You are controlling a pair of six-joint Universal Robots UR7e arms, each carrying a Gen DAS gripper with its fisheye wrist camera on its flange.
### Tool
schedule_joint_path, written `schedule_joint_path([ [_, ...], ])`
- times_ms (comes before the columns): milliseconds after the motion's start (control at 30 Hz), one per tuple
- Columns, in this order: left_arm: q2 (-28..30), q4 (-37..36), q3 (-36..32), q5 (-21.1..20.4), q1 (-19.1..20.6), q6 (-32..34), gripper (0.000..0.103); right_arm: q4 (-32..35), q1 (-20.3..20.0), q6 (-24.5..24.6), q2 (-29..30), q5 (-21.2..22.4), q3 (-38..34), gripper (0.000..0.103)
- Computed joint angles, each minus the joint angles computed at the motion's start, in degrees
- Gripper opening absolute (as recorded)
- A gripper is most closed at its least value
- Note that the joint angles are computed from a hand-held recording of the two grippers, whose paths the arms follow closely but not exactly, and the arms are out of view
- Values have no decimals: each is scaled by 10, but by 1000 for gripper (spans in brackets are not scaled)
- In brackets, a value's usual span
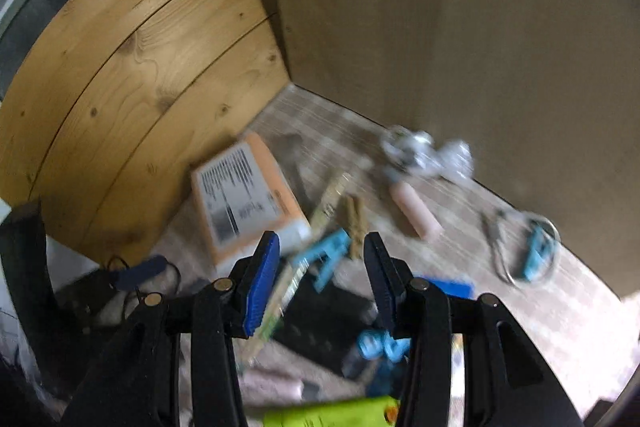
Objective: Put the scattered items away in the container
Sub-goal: 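Grasp the white-and-orange box with both grippers from its two sides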
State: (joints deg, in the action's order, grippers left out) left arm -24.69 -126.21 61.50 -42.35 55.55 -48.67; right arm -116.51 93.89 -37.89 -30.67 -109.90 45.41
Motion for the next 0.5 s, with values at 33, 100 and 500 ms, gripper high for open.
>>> schedule_joint_path([
  [33, 5, -3, -7, -2, 1, 7, 68, 16, 2, 1, 17, 1, -25, 43],
  [100, 15, -3, -22, -3, 3, 21, 70, 45, 5, 5, 45, 4, -66, 43],
  [500, 49, -41, -64, -62, 31, 68, 57, 238, -1, 64, 167, 23, -263, 43],
])
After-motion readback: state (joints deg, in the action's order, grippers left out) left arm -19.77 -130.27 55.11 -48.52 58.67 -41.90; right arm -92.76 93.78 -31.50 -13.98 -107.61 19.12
